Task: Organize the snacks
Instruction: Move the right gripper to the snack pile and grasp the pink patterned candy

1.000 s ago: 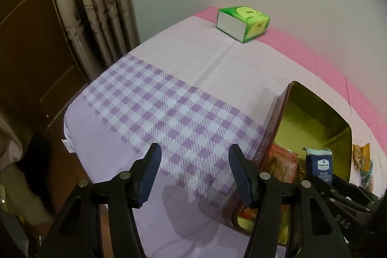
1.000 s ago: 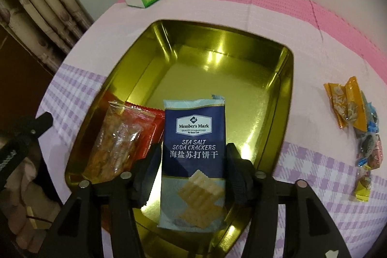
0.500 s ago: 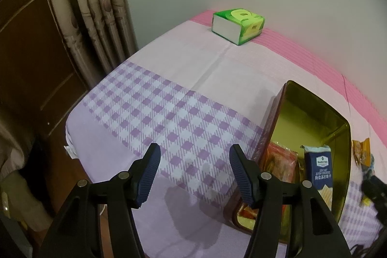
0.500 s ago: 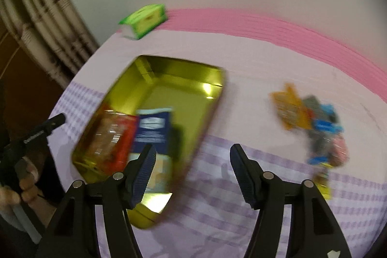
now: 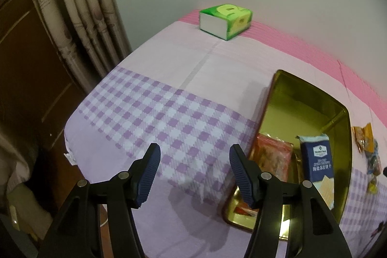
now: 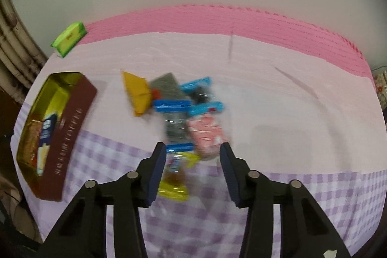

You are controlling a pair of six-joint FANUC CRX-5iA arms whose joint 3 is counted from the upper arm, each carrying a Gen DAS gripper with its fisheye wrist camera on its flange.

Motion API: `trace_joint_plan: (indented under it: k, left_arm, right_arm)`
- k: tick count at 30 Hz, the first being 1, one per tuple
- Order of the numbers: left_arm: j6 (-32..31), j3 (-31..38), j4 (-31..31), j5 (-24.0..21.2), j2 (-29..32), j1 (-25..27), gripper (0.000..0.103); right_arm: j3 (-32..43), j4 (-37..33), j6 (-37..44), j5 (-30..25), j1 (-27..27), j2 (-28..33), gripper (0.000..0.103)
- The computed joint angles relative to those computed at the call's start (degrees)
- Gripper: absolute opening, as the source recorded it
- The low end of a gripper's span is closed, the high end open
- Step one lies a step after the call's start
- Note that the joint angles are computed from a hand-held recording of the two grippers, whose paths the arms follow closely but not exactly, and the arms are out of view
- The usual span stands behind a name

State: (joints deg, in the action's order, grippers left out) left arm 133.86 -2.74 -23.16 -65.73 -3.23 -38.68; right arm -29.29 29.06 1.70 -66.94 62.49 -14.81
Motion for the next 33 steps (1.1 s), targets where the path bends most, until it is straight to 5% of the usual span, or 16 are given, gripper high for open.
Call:
trace_joint_plan:
  k: [16,33]
  left_arm:
    - [-11.7,11.2,4.8,0.8,8.0,-8.8,0.060]
    - [-18.3,20.0,9.9,-0.4,17.3,-14.1,0.060]
  right_arm:
    - [-6.5,-1.7,8.3,11.6,-7.1,-2.3,0.036]
    - [-5.1,-3.7,21.6,13.7,-10.3,-0.4,0.043]
